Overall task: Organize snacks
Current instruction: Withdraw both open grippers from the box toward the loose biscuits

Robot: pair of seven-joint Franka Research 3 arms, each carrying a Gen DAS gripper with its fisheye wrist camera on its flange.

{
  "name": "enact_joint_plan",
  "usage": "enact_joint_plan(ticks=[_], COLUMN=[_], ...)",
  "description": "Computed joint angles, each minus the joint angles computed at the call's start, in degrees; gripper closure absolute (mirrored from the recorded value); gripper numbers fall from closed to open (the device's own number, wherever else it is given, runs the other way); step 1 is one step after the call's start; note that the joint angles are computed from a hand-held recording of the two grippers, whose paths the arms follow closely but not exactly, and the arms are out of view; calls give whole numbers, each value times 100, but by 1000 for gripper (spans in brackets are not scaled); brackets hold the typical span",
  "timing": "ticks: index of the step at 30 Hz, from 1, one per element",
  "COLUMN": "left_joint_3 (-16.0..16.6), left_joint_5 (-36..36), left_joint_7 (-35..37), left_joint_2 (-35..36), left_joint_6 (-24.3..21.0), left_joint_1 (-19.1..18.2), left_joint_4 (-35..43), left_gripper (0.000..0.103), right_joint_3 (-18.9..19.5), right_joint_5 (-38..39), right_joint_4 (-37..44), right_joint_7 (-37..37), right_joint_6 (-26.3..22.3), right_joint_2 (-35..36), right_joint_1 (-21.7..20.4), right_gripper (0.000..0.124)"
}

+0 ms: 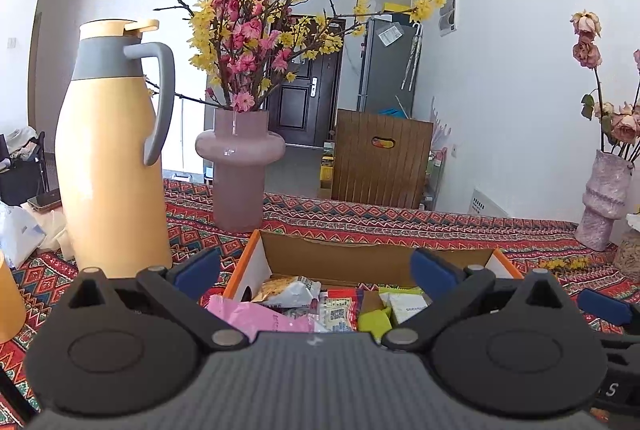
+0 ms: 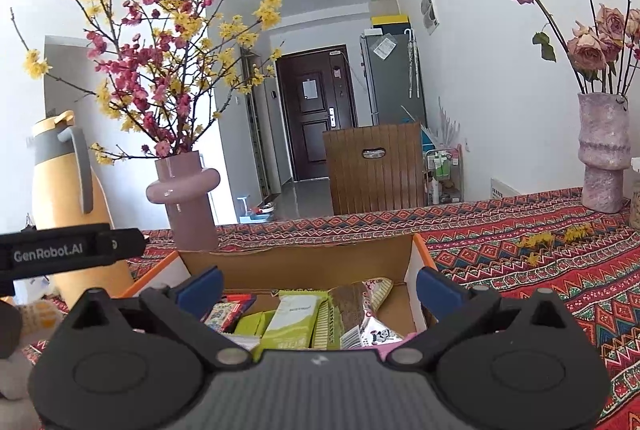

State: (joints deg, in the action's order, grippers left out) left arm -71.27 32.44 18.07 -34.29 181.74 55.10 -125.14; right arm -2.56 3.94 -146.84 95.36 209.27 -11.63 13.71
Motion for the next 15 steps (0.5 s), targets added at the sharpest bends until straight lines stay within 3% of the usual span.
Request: enact_joint_plan(ticks=[6, 15], left_joint_3=[563, 1570], left_joint_5=[138, 360], left_joint_7=[201, 210], left_joint_2=[-37, -281], left_joint_6=[-5, -53], left_joint_1=[-605, -1651], left_joint_4=[-344, -1123], left_gripper=[0, 0], right_joint_3=[-473, -525], right_joint_5=[-721, -494], right_joint_4=[-197, -556], right_joint_7=[459, 223], right_joint_6=[-364, -786], right_joint_2=[-382, -843], right_joint_1=[370, 570], right_gripper=[21, 21])
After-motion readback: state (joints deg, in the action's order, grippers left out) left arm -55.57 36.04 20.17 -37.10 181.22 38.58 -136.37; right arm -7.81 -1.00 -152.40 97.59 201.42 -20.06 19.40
